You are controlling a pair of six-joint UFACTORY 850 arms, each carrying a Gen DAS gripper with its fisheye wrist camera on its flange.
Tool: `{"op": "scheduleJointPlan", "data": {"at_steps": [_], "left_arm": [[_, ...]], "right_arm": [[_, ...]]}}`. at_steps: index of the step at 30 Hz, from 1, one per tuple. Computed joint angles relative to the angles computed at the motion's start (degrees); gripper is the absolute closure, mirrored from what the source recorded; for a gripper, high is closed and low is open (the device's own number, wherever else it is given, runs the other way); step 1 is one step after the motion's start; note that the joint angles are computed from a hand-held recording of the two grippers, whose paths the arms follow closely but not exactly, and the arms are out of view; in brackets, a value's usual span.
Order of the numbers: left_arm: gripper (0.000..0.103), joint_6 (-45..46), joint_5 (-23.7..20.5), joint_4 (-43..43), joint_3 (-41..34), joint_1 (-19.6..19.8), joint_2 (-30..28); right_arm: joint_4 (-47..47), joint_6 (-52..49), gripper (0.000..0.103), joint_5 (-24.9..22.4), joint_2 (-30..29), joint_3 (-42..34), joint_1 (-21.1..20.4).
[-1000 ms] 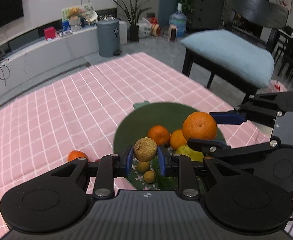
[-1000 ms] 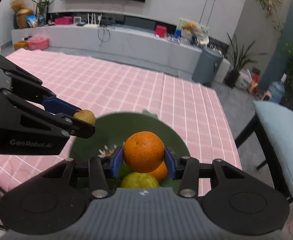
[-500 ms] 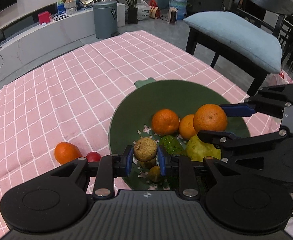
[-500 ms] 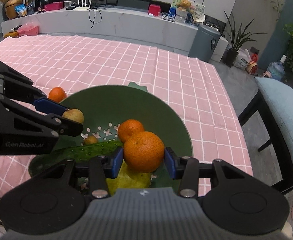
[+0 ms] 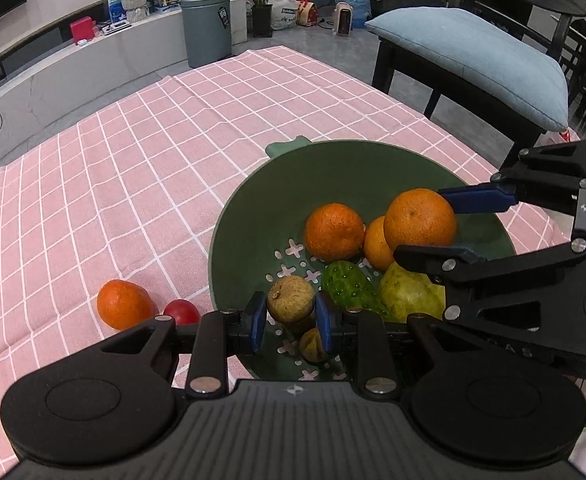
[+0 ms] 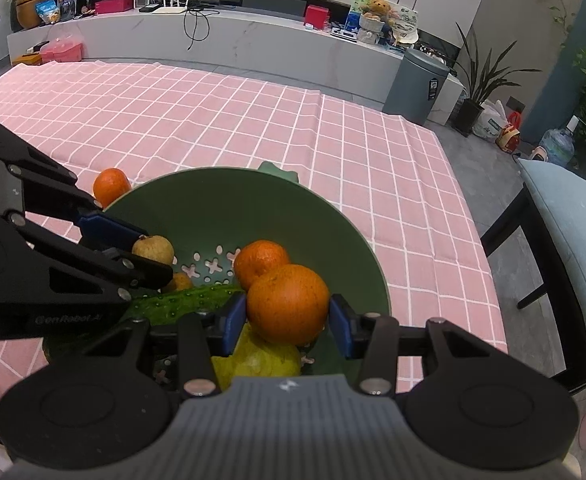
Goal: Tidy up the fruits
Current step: 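Carry kiwi and orange over the colander and release both, then move both tools back toward the last orange and red tomato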
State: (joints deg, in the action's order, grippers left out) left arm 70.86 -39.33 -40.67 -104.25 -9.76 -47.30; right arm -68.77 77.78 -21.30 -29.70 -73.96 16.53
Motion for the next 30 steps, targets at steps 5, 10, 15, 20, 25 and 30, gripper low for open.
{"op": "scheduleJointPlan", "data": {"at_steps": [5, 10, 15, 20, 25, 30], "left_arm": [[0.055, 3.5, 0.8, -2.6, 1.9, 0.3, 1.5], [0.05, 7.4, 1.0, -6.5, 4.2, 1.1, 3.9], [0.05, 11.3, 0.4, -14.9, 6.3, 3.3, 6.2], [0.05, 13.2, 2.0, -19.0, 7.7, 5.0, 8.3], [0.05, 14.2, 2.6, -20.7, 7.6, 6.8, 9.0], [0.05, 15.7, 3.9, -20.6, 7.7, 8.2, 9.4]], "right_arm": [[-2.6, 1.3, 0.056, -1.1, 0.6, 0.7, 0.5], [-6.1, 5.1, 0.054, -1.2, 2.7, 2.3, 0.7], [-14.2, 13.6, 0.053, -1.6, 5.1, 3.8, 1.7], [-26.2, 25.4, 0.049, -2.1, 7.2, 5.1, 3.0], [-36.1, 33.5, 0.045, -1.8, 7.5, 4.7, 4.4], [-40.5, 33.7, 0.044, 0.6, 5.9, 2.1, 5.4]]}}
